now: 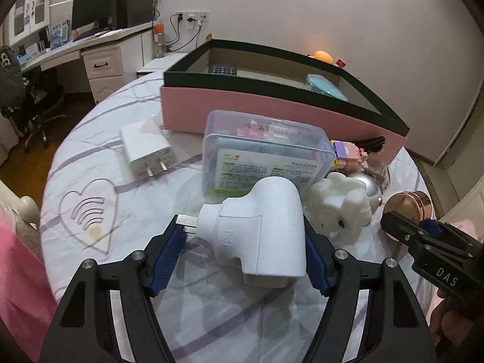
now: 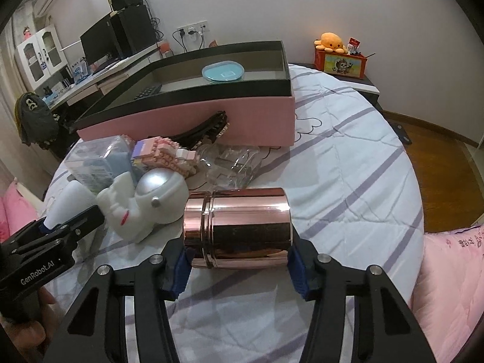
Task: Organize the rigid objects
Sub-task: 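Grasp the rose-gold cylinder with the right tool while the left tool grasps the white plug adapter, then place the cylinder in the tray box with the right tool while the left tool places the adapter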
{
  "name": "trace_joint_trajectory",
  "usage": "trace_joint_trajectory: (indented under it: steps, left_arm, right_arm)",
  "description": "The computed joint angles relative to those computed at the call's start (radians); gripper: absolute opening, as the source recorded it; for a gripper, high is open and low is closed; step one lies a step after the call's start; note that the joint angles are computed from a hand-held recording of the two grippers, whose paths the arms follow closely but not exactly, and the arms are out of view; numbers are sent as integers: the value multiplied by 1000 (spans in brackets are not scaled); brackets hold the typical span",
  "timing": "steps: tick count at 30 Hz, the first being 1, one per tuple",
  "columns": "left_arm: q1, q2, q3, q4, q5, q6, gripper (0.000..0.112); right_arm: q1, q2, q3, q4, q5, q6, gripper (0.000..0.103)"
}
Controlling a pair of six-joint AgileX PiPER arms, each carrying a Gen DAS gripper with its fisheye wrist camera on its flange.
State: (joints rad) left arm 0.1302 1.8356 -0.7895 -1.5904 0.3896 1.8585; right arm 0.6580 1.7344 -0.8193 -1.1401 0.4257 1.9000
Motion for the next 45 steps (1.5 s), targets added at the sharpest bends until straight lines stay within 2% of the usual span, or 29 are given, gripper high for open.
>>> trace_joint_trajectory:
  steps: [5,12,17,20,24,30,35,40,45]
  left_arm:
    - [45,-75,38,59,26,-25,73]
    - [86,-182,-8,251,98,-198,73]
    - [47,-196,-131,325,111,-326,73]
    - [4,-153,-268,420,116,-466,73]
    - [-66,-25,-499,608,118,-707,73]
    - [-160,240,-901,919,198,-1082,73]
    - [-210,466,-1229,1133,314,-1313,73]
    - [-239,619,-1466,1249,424,-1424,73]
    - [-265,788,-1769,1336,597,-1508,73]
  right_arm:
    - [32,-51,3,38,28,-41,55]
    - [65,-114,-53,82,73,-139,55]
    - [24,-121,-158,138,89,-312,55]
    - [-27,-100,-240,174,86,-422,55]
    - [-117,-41,-353,253,54,-583,55]
    - [-273,134,-603,546,20,-962,55]
    - [-361,315,-829,771,77,-1209,55]
    - [-412,454,-999,910,157,-1361,55]
    - [-438,548,-1124,1002,246,-1455,55]
